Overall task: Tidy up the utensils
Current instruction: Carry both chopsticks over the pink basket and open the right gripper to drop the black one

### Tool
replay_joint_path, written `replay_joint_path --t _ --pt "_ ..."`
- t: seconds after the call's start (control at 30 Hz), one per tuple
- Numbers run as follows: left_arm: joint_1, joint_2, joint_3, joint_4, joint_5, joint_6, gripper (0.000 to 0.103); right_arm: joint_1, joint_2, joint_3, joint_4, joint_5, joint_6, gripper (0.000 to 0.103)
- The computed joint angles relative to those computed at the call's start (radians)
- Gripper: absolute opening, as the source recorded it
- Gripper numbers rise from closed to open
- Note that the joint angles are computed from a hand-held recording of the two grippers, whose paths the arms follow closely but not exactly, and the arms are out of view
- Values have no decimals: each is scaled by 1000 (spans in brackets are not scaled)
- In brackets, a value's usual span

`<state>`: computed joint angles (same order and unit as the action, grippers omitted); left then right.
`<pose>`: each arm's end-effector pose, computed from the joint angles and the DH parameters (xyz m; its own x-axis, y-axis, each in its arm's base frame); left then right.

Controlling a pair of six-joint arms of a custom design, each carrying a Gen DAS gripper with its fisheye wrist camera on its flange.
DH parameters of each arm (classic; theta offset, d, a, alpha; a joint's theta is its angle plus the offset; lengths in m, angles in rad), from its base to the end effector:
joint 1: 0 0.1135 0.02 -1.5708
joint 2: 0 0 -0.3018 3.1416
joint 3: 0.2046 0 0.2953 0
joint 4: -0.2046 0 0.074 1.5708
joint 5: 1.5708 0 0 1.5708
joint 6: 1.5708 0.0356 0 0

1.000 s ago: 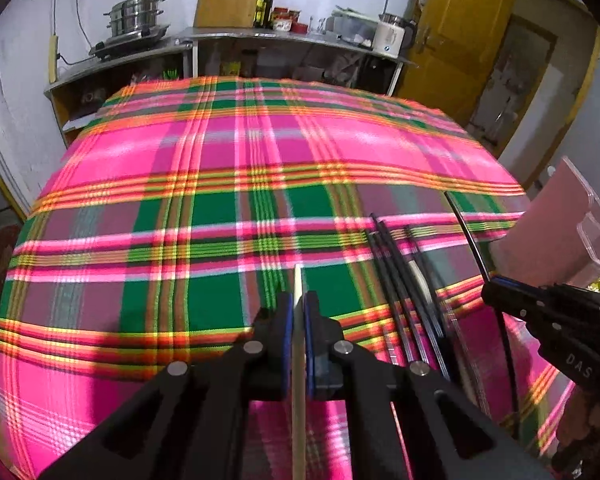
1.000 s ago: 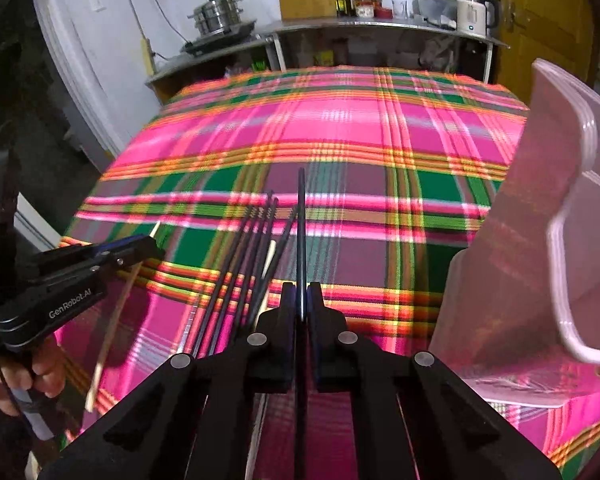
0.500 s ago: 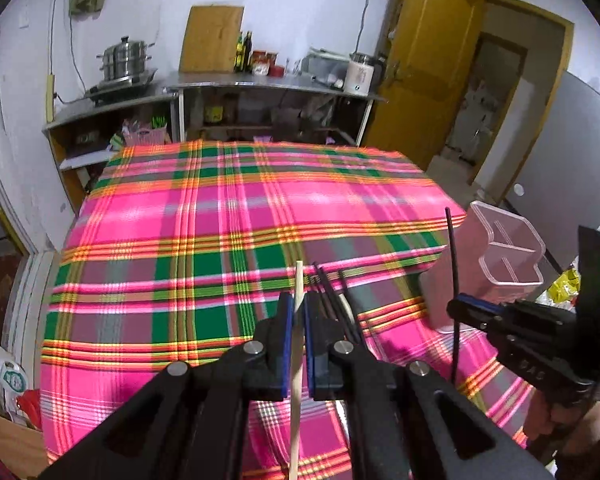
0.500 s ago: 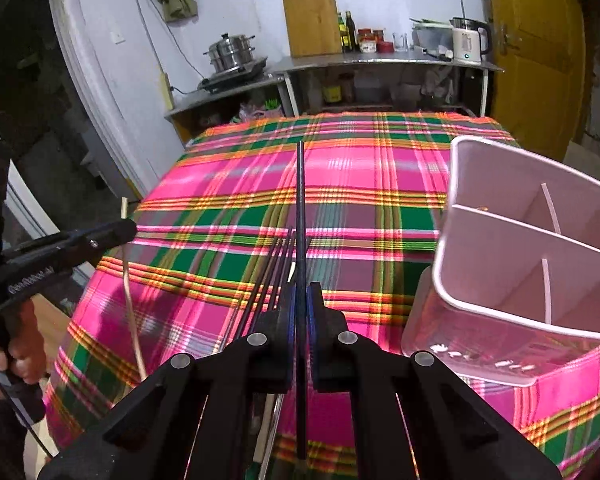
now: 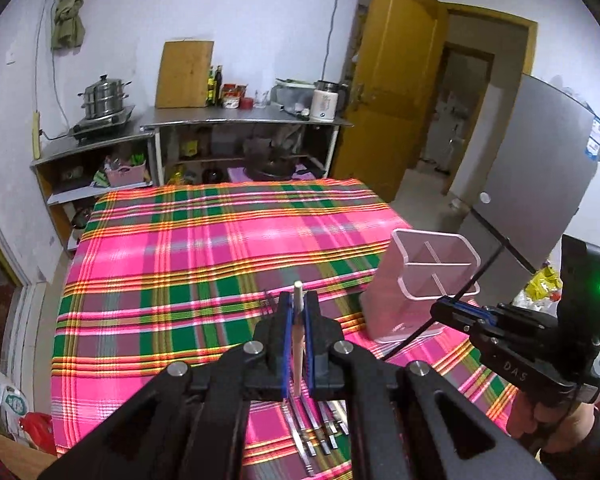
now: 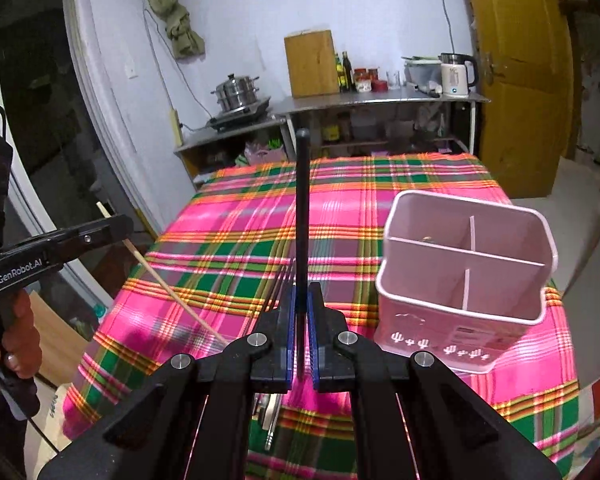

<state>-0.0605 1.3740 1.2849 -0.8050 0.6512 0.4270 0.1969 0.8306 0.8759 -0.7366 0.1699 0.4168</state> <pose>0.3165 -0.0408 0.3637 -0.5315 0.3622 -0.7657 0.7109 0.6822 -0.1708 0.1842 0.0306 0.3398 -0.5980 0.2876 -0.7481 0.1936 0.9576 0.2133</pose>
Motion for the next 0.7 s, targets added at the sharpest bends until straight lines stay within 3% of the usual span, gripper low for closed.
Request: replay_joint_path --t 0.3,0.7 --pt "-91 -19 73 -49 41 -58 6 -80 -88 51 -68 -21 -29 6" --pt "-293 37 218 -31 33 -201 6 -422 -119 178 -108 -204 -165 5"
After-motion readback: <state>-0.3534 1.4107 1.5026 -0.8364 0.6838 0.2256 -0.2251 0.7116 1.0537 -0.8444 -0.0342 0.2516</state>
